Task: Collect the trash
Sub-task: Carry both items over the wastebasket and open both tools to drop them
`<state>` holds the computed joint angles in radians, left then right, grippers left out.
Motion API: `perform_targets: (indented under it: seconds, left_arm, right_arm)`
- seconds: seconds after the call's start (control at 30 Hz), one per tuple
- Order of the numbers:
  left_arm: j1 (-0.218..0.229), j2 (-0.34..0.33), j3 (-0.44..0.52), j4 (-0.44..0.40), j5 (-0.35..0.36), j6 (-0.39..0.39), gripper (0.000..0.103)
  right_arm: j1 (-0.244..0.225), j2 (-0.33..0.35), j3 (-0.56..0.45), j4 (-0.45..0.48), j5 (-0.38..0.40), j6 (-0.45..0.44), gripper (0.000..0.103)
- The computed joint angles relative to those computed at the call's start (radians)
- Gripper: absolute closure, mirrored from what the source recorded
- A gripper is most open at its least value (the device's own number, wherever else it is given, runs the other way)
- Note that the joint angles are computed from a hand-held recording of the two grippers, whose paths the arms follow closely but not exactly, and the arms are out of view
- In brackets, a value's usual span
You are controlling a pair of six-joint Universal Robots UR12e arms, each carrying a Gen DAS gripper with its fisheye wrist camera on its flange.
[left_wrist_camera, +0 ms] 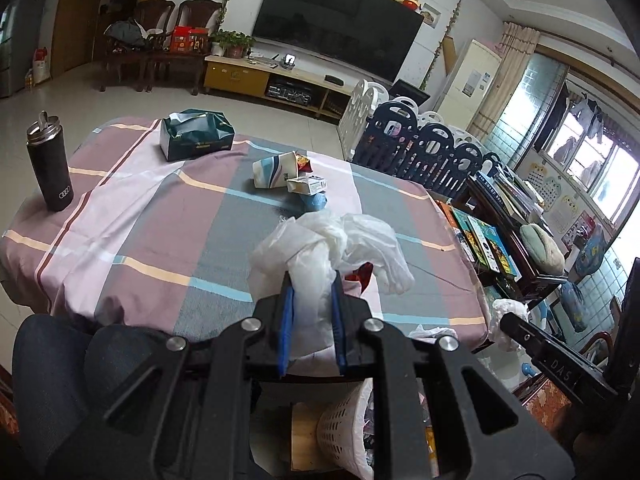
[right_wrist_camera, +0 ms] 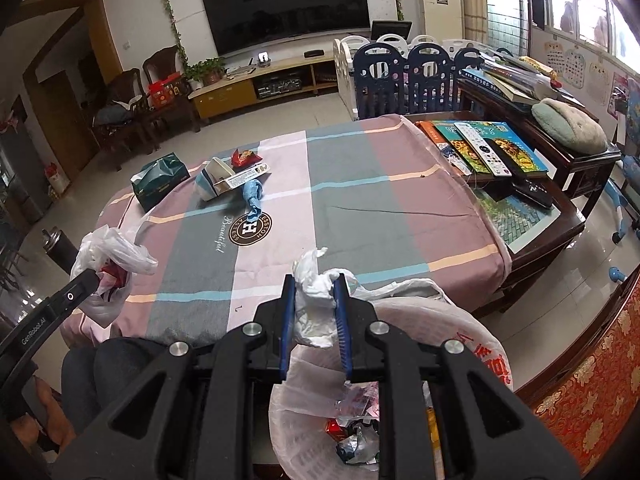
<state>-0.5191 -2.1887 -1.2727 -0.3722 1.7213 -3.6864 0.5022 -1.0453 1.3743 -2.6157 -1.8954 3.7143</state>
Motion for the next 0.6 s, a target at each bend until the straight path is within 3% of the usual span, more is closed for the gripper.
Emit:
perform_targets:
  seconds: [0.27, 0.6]
  left_arm:
    - [0.005, 0.002, -0.003, -0.007, -0.01, -0.007, 0.085]
    - [0.001, -0.003, 0.008, -0.02, -0.012, 0.002, 0.085]
  right_arm:
    - [0.007, 0.0, 0.001, 0.042, -0.014, -0.038, 0.083]
    - [-0.016, -0.038, 0.074, 0.111, -0.016, 0.035, 0.083]
